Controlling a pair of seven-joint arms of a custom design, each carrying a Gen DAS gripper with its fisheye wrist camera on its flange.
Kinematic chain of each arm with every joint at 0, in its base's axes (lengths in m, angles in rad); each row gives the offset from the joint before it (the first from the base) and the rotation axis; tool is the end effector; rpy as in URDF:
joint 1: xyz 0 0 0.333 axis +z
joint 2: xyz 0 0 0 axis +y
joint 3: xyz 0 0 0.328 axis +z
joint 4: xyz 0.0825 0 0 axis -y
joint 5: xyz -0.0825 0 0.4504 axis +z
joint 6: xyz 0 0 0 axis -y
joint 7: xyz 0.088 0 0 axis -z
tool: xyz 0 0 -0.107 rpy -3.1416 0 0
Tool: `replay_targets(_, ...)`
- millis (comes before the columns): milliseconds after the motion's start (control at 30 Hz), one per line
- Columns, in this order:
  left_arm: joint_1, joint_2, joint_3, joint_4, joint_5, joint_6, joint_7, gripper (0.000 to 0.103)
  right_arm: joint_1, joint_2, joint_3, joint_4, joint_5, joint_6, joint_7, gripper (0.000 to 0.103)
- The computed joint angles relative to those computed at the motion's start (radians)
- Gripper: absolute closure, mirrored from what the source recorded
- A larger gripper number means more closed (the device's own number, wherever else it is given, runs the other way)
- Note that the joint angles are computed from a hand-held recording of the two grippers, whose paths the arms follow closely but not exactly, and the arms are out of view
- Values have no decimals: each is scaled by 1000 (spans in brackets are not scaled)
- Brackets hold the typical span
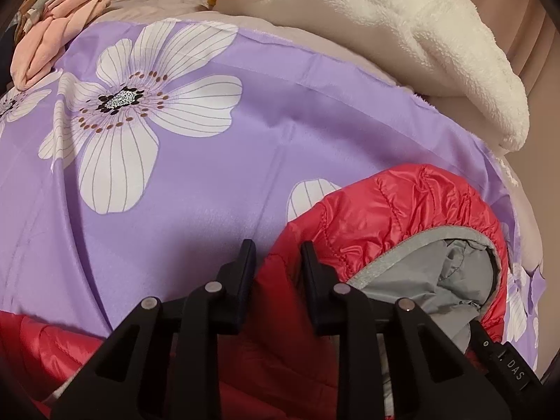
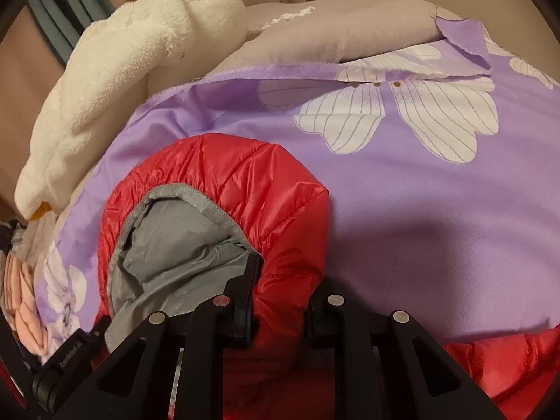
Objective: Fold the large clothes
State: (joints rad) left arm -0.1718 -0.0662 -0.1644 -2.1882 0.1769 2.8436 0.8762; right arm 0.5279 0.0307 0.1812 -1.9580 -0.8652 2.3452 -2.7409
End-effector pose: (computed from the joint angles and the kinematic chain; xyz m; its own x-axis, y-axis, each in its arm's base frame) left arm 0.5855 -0.2159 0.4766 0.0966 -0.9522 0.2898 -0.7581 -0.2590 -0.5986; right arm 0.5085 0.4201 0.4864 -0.5235 -0.7588 -0.3876 -0.4939 0.6409 -0.5876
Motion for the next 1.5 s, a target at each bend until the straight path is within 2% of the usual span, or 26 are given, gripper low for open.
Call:
replay_targets(67, -4, -3, 7, -18, -50, 42, 30, 85, 0, 0, -1, -2, -10, 3, 6, 83)
replay_targets(100, -12, -8, 12, -34, -97, 73, 56, 91, -1, -6, -2, -13, -29, 20, 25, 83)
replay_targets(167, -47, -32, 44, -79, -255, 132, 161, 92, -10, -26, -8, -49, -70, 74, 73, 83)
replay_targets(233, -56, -43, 52, -94, -287, 152, 174, 94, -17, -46, -5, -78, -114, 107, 129, 86)
replay_targets(300, -41, -94, 45, -136, -237, 175, 125, 95, -14, -62, 9, -81, -152, 82, 144, 87)
replay_targets(367, -15, -163, 29, -189, -144, 213, 55, 95, 4, -86, 40, -68, -228, 0, 128, 89)
replay_targets(400, 10, -203, 12, -218, -91, 242, 23, 97, 12, -96, 53, -60, -261, -37, 114, 89)
replay_targets(433, 62, -257, -29, -254, -14, 272, -37, 99, 25, -111, 71, -55, -299, -79, 99, 89)
replay_targets(467, 79, -322, -42, -296, 10, 298, -39, 99, 36, -127, 86, -51, -324, -107, 80, 89)
replay_targets(500, 65, -380, -27, -331, 29, 311, -33, 98, 50, -149, 104, -54, -351, -129, 73, 89)
replay_targets(533, 75, -412, -41, -344, 49, 318, -50, 98, 57, -168, 115, -61, -367, -129, 75, 89)
replay_targets(567, 55, -466, -20, -376, 74, 321, -74, 98, 64, -189, 126, -73, -379, -126, 78, 89)
replay_targets(600, 0, -530, 36, -424, 69, 317, -60, 98, 70, -205, 138, -82, -385, -124, 77, 89)
replay_targets(700, -83, -650, 115, -485, 77, 210, -55, 98, 85, -235, 170, -103, -375, -127, 59, 91)
replay_targets(733, -77, -683, 103, -504, 92, 181, -72, 99, 91, -237, 176, -104, -353, -133, 37, 92)
replay_targets(800, -105, -754, 133, -547, 115, 112, -60, 98, 105, -251, 187, -122, -313, -130, 17, 94)
replay_targets(900, -116, -816, 135, -594, 122, 17, -63, 99, 121, -283, 198, -169, -258, -100, 31, 97)
replay_targets(1000, -124, -810, 140, -602, 121, -47, -51, 99, 134, -285, 223, -168, -211, -161, -15, 97)
replay_targets(1067, -123, -827, 137, -616, 122, -62, -40, 98, 140, -295, 219, -170, -173, -179, -46, 97)
replay_targets(1133, -101, -834, 114, -621, 137, -61, -45, 98, 138, -322, 206, -184, -139, -160, -51, 97)
replay_targets(1267, -60, -842, 98, -623, 143, -64, -96, 98, 119, -331, 222, -161, -105, -260, -48, 97)
replay_targets(1333, -57, -830, 117, -619, 137, -53, -105, 98, 112, -324, 215, -148, -82, -292, -66, 97)
replay_targets(1400, -29, -816, 102, -611, 150, -54, -124, 96, 105, -321, 205, -145, -72, -301, -76, 95)
replay_targets(1467, -3, -802, 91, -610, 168, -47, -142, 96, 90, -327, 174, -158, -53, -247, -69, 79)
replay_targets(1500, 1, -795, 94, -612, 171, -42, -146, 96, 80, -333, 154, -171, -33, -202, -58, 51)
